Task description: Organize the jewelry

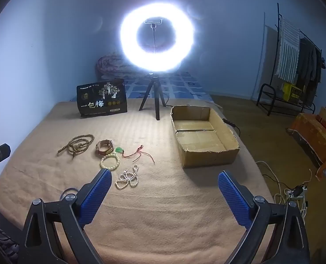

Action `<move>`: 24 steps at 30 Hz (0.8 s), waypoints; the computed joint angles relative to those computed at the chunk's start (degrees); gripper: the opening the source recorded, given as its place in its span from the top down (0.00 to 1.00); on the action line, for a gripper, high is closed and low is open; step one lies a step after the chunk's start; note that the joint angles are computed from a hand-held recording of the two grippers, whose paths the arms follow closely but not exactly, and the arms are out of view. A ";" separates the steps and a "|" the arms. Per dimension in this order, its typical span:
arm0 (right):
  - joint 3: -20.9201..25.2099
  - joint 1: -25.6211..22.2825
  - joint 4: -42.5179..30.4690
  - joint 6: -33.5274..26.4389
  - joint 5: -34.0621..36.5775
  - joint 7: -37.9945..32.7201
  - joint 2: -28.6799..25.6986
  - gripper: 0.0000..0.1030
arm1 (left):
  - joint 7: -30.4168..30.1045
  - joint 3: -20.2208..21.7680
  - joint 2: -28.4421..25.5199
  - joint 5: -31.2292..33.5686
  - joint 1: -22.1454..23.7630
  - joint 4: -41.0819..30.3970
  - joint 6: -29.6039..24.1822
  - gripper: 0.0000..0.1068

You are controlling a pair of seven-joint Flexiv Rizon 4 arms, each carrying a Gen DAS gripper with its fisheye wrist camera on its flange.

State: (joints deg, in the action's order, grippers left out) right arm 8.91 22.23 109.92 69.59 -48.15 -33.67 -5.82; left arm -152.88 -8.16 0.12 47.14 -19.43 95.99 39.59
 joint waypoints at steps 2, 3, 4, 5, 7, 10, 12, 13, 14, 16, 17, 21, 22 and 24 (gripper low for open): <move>0.14 -0.10 0.05 0.16 0.68 -0.68 0.03 0.05 | 0.06 -0.03 -0.05 0.05 0.02 -0.09 -0.21 0.04; 0.24 -0.15 0.07 0.29 1.25 -1.24 0.04 0.05 | -0.11 -0.03 -0.06 0.23 0.02 -0.13 -0.24 0.04; 0.27 -0.20 0.11 0.36 1.61 -1.65 0.06 0.05 | 0.00 -0.10 -0.13 0.35 -0.02 -0.23 -0.40 0.04; 0.24 -0.23 0.16 0.39 1.78 -1.92 0.09 0.05 | -0.09 -0.07 -0.16 0.44 -0.02 -0.24 -0.29 0.04; -0.19 0.16 -0.65 -0.77 0.16 -0.68 -0.27 0.05 | -0.39 -0.07 -0.04 0.86 -0.10 -0.13 -0.13 0.04; -0.09 0.12 -0.73 -1.11 0.31 -0.80 -0.18 0.05 | 0.25 -0.12 -0.03 0.43 -0.06 -0.82 -0.51 0.04; -0.04 -0.03 -0.84 -1.01 0.82 -1.27 -0.20 0.05 | 0.25 -0.15 -0.07 0.44 -0.07 -0.98 -0.56 0.04; -0.01 -0.10 -0.91 -0.92 1.18 -1.69 -0.22 0.05 | 0.13 -0.13 0.04 0.65 -0.12 -0.76 -0.37 0.04; -0.04 -0.15 -0.95 -0.86 1.31 -1.94 -0.22 0.05 | -0.10 -0.15 0.08 0.81 -0.13 -0.68 -0.33 0.04; -0.17 0.16 -0.43 -0.85 -0.90 -0.15 -0.01 0.05 | -0.21 -0.13 0.13 0.78 -0.10 -0.56 -0.17 0.04; -0.18 0.30 -0.53 -1.06 -1.49 0.41 -0.18 0.05 | -0.34 -0.17 0.11 0.85 -0.10 -0.56 -0.19 0.04; -0.10 0.26 -0.56 -1.03 -1.60 0.41 -0.25 0.05 | 0.08 -0.08 -0.13 0.61 0.06 -1.09 -0.18 0.04; -0.11 0.23 -0.49 -0.89 -1.65 0.44 -0.25 0.05 | 0.51 -0.10 0.06 0.24 0.02 -1.34 -0.48 0.04; -0.10 0.26 -0.52 -0.93 -1.72 0.47 -0.30 0.05 | 0.47 -0.19 0.04 0.34 0.00 -1.54 -0.72 0.04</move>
